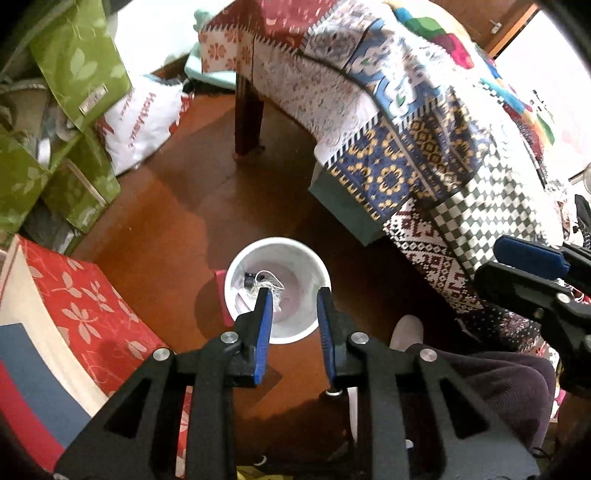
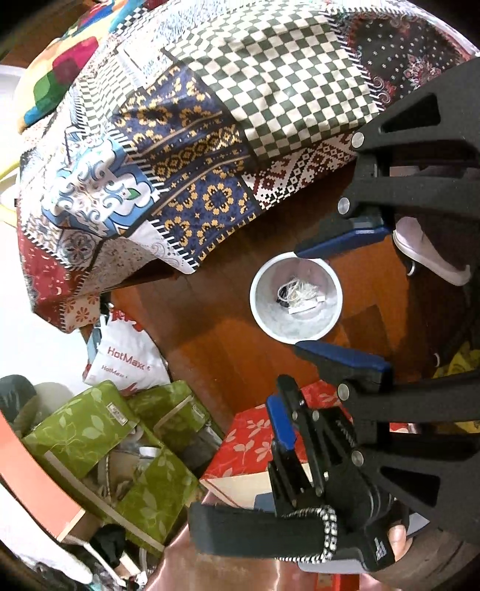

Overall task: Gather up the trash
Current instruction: 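Open both tools to drop the cables and tape roll into the bucket, then move both open tools back over the items on the bed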

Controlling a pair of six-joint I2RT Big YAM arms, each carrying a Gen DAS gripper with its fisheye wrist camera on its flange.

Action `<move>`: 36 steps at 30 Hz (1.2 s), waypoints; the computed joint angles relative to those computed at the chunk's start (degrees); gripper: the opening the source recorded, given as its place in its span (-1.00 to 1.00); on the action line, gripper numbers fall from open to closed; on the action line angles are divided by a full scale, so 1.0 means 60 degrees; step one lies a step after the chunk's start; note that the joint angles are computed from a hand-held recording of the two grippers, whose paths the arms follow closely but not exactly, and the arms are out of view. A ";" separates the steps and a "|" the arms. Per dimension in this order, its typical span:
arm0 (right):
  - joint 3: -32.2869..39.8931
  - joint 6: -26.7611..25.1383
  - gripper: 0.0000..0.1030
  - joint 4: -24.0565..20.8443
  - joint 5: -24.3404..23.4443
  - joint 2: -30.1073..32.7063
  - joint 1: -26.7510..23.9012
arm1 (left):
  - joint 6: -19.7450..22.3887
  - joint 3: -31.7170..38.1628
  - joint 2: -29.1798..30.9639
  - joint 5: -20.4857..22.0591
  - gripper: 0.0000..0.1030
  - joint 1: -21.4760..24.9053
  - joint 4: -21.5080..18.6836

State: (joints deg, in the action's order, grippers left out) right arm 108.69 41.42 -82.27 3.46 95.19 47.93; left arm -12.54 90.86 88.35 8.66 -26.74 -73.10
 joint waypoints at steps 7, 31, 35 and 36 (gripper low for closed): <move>0.0060 0.0186 -0.17 -0.0087 0.0792 -0.0604 0.0296 | -0.0042 0.0362 -0.0755 -0.0388 -0.55 -0.0165 0.0067; -0.0061 0.0961 -0.17 -0.1253 0.5305 -0.3500 0.1380 | -0.0146 0.3779 -0.0910 -0.2516 -0.37 -0.2954 0.0575; -0.0143 0.1278 0.02 -0.1718 0.5827 -0.3953 0.1281 | -0.0160 0.4659 -0.0338 -0.2603 -0.14 -0.3430 0.0568; -0.0214 0.1357 0.16 -0.1820 0.6044 -0.4112 0.1233 | -0.0163 0.4972 -0.0112 -0.2579 -0.05 -0.3541 0.0530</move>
